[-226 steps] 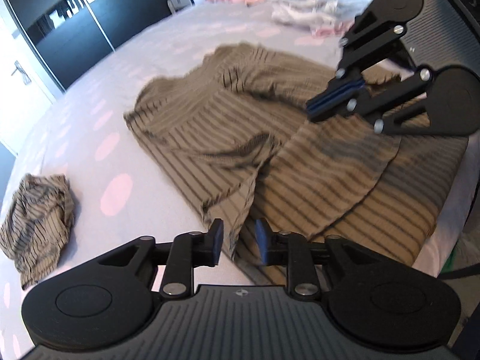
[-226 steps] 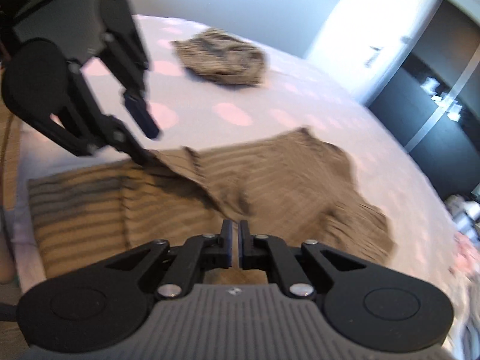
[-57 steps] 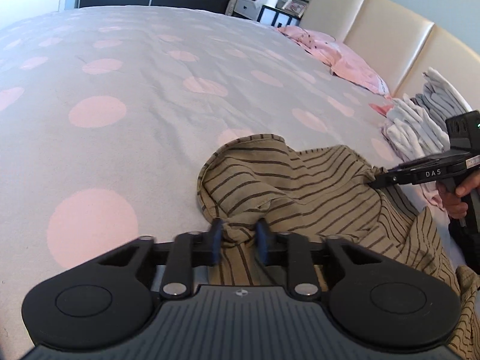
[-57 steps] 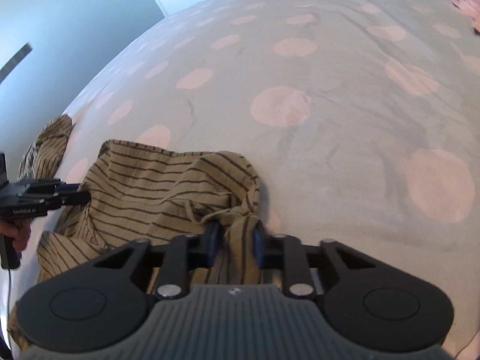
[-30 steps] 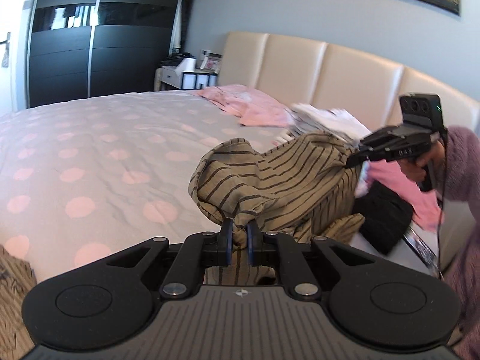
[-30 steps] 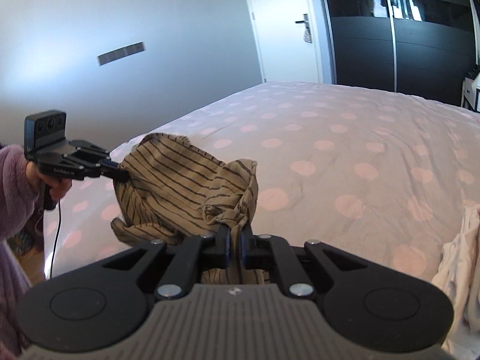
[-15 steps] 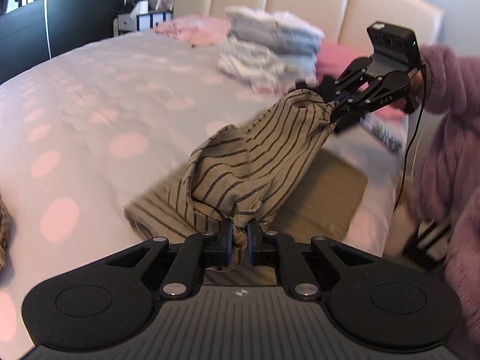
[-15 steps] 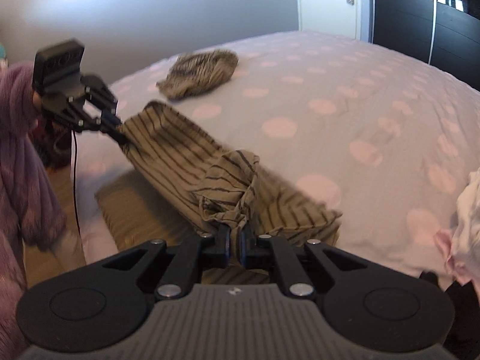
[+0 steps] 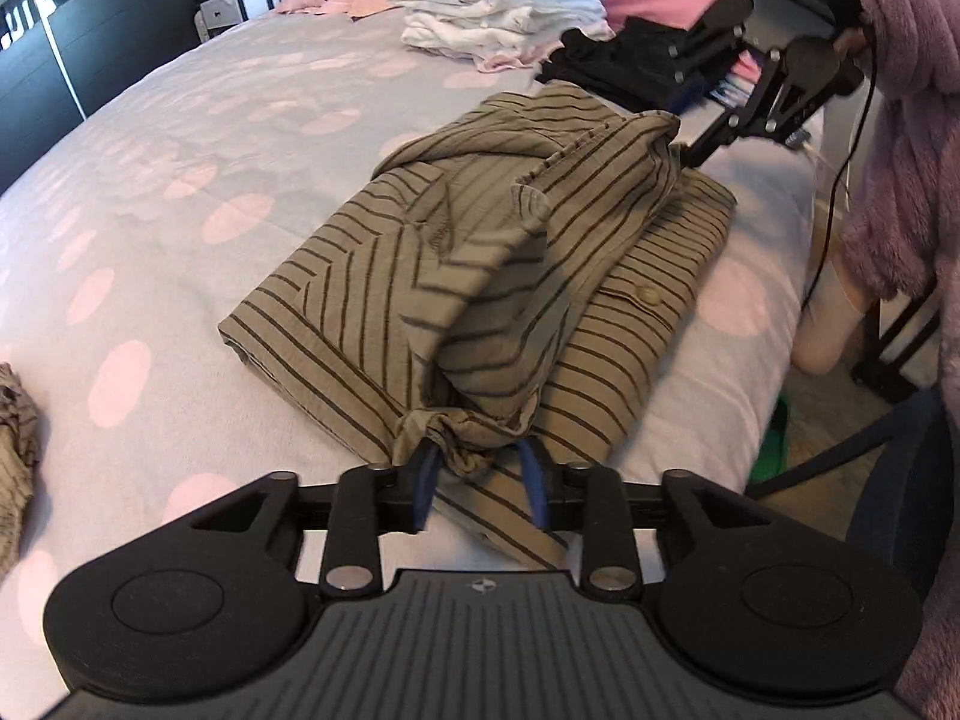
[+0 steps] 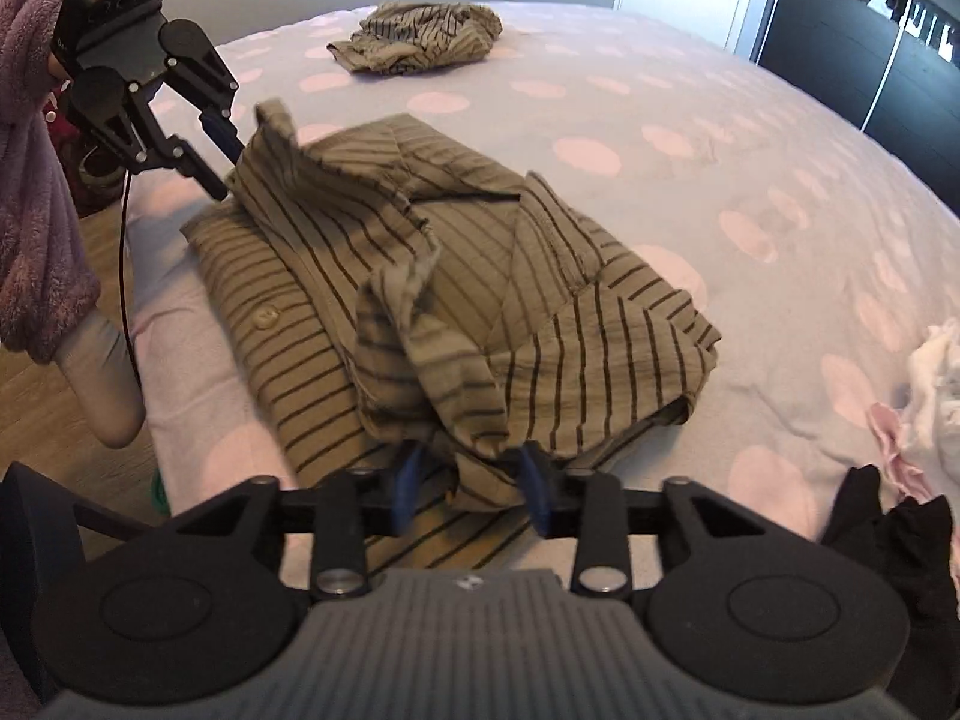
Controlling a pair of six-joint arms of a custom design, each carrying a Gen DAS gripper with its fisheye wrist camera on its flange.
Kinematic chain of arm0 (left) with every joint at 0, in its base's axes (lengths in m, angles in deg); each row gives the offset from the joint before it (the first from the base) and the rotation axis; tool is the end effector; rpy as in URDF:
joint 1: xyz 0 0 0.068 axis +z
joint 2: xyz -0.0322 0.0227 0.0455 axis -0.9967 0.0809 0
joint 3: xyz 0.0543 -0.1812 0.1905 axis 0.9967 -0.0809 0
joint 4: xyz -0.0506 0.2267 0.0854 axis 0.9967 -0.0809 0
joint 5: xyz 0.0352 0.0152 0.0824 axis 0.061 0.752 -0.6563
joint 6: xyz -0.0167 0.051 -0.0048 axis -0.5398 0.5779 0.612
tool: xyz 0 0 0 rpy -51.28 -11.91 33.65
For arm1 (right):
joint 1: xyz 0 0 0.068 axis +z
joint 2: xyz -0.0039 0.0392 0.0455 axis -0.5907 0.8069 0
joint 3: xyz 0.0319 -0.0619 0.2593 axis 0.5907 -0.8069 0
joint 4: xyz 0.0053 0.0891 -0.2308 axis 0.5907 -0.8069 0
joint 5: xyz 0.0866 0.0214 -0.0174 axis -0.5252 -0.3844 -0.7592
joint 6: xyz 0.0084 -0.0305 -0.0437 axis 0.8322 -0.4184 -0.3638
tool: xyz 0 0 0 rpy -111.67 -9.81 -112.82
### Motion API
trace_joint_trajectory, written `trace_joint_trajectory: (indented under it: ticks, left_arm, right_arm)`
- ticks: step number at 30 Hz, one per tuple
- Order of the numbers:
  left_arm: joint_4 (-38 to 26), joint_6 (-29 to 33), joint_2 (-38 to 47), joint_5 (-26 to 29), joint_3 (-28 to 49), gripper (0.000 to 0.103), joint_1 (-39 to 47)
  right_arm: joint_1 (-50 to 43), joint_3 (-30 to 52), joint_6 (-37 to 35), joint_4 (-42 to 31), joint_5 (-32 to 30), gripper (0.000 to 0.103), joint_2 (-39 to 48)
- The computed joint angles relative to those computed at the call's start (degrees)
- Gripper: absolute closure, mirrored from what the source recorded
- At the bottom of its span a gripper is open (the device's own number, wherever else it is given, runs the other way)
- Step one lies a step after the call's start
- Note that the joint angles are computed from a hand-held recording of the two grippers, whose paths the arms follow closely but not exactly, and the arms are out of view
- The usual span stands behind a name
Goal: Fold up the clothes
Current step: 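Open both tools and release the folded shirt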
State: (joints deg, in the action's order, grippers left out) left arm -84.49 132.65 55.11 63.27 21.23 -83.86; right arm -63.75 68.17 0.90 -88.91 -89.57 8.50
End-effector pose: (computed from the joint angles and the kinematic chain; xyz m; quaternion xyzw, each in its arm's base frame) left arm 0.3447 -0.0073 0.2155 0.5142 0.8067 -0.1086 0.2702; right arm 0.2851 -0.1265 0.2068 -0.3446 0.8789 0.0775 0.3207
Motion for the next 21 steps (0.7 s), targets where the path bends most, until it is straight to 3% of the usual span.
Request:
trace_joint_trajectory:
  ticks: [2,4,8,14,16,17,18,19,20,21]
  left_arm:
    - [1.62,0.98,-3.86,-1.16,-3.18,0.06,-0.4]
    - [2.23,1.53,-7.18,-0.77,-5.32,0.06,-0.91]
    - [8.39,1.29,-15.16,-1.54,-12.33,0.052,-3.68]
    - [16.78,2.21,-20.73,-4.63,-22.05,0.051,-11.65]
    - [22.64,1.95,-20.64,-9.32,-26.07,0.052,-14.96]
    - [26.37,1.8,-20.44,-12.59,-28.27,0.059,-16.63]
    - [30.08,1.74,-20.05,-15.91,-30.37,0.066,-18.32]
    - [32.56,1.81,-19.27,-18.16,-31.5,0.083,-19.11]
    - [32.39,2.13,-18.66,-18.16,-31.25,0.092,-18.8]
    - [32.04,2.48,-18.07,-18.03,-30.9,0.094,-18.41]
  right_arm:
    - [-0.46,-1.66,-2.42,-1.44,0.73,0.057,-3.37]
    - [-0.43,-2.08,-4.6,-3.64,0.54,0.056,-5.85]
    - [1.2,-6.81,-7.0,-2.27,0.34,0.041,-12.59]
    - [9.88,-20.67,-6.61,15.04,8.94,0.041,-21.52]
    - [11.98,-24.21,-7.12,20.87,12.33,0.042,-21.6]
    - [12.93,-25.84,-7.44,23.73,14.0,0.046,-21.41]
    - [13.67,-27.06,-7.87,25.77,15.73,0.064,-21.24]
    - [14.25,-27.92,-8.36,27.05,17.53,0.077,-21.13]
    - [14.47,-28.2,-8.85,27.18,18.6,0.09,-21.05]
    - [14.11,-27.89,-9.33,25.92,18.34,0.088,-21.28]
